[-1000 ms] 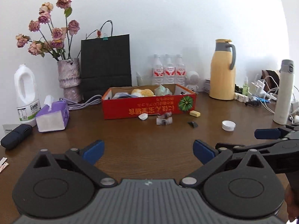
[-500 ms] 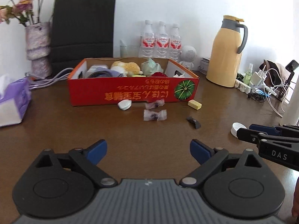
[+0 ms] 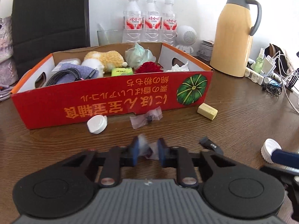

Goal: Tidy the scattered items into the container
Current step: 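Grasp a clear candy wrapper with left tool while right tool grasps the small black item, then carry clear wrapper and black item into the box and open both tools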

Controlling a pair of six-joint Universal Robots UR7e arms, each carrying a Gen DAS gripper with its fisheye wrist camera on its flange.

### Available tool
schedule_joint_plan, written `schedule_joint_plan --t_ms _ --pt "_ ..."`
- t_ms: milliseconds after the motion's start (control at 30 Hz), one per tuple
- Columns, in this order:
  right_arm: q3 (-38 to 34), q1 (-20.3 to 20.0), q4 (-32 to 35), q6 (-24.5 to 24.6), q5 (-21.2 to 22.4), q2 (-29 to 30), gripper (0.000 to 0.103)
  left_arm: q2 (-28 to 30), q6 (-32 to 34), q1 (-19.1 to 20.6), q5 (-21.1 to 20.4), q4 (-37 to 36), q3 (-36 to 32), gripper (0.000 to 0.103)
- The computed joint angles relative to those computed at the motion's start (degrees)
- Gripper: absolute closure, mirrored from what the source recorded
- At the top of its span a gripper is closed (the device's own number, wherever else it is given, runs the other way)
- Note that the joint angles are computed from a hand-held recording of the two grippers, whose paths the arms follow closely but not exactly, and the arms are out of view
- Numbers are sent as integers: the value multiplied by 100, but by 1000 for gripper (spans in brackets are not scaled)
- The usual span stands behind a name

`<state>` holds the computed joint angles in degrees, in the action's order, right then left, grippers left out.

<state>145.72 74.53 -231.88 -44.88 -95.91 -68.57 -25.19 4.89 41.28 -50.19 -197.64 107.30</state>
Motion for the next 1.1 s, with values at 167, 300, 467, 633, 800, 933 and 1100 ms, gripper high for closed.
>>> schedule_joint_plan --t_ms 167,300,467,633,800,933,1100 --pt "-507 313 374 -284 -366 311 72 -207 -90 -78 110 -395 447 92" --pt "-975 543 745 -214 -757 573 73 -407 -294 -152 135 -801 802 92" --pt "-1201 631 718 -190 -1023 848 77 -573 -423 -197 201 -1034 986 92" --pt "-1195 539 832 -27 -826 787 85 -700 -458 -390 299 -1160 1209 92" --pt "-1127 663 734 -186 -1046 805 93 -872 -998 -857 701 -1490 1892 92" --pt "-626 778 -341 -155 -811 837 93 -885 -1433 -1369 1338 -1736 2458 92" --pt "311 866 -2193 -244 -232 1020 93 -570 -1653 -2139 2149 -2406 2990 92"
